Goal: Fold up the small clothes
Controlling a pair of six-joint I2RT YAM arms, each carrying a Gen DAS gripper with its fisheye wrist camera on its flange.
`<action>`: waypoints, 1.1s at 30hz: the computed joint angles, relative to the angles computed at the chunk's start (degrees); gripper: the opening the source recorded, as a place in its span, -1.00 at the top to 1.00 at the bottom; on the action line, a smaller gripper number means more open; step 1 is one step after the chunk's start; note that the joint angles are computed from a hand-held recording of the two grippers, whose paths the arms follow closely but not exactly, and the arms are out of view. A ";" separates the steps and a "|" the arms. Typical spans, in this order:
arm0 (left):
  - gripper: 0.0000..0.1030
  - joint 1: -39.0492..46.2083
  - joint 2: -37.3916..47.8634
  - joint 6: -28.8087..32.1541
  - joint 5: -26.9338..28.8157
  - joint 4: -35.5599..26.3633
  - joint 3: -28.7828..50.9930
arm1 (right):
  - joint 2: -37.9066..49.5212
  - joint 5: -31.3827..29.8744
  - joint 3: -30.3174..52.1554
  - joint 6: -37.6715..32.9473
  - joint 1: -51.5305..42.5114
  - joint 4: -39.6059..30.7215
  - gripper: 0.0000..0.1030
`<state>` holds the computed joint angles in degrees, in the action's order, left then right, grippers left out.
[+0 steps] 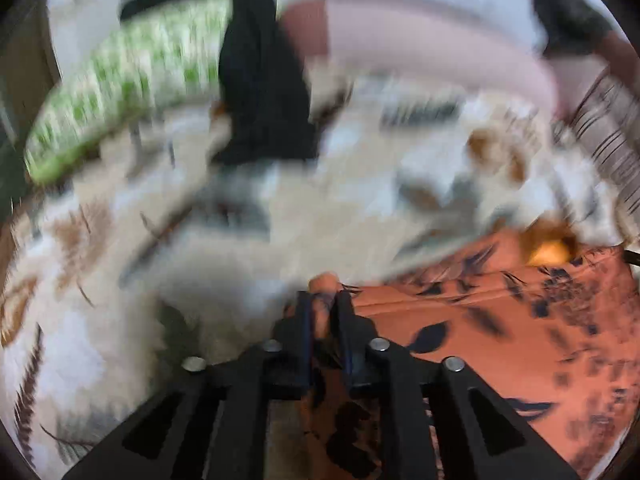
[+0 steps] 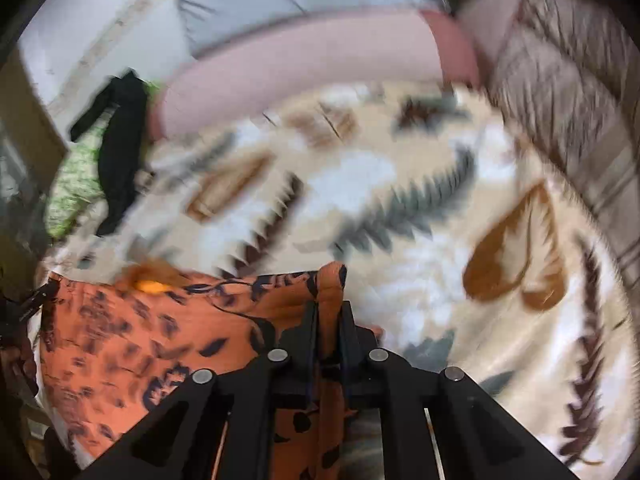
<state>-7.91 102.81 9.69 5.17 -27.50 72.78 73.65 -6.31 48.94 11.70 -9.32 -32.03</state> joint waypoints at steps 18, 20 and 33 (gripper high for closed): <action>-0.26 -2.13 -28.56 7.52 -0.69 0.52 -24.46 | -13.77 -8.91 -8.67 8.77 8.36 -6.12 0.24; -0.30 -0.90 -23.66 7.15 -1.61 2.34 -24.98 | -14.18 -10.75 -13.22 12.96 3.14 -2.13 0.40; -0.39 -2.50 -32.09 8.04 -6.01 -2.04 -29.90 | -23.56 -2.73 -9.16 21.06 25.79 -8.68 -0.32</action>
<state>-10.42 70.71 17.73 -0.84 -29.54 42.88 50.09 -9.04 39.79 32.76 16.47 -40.71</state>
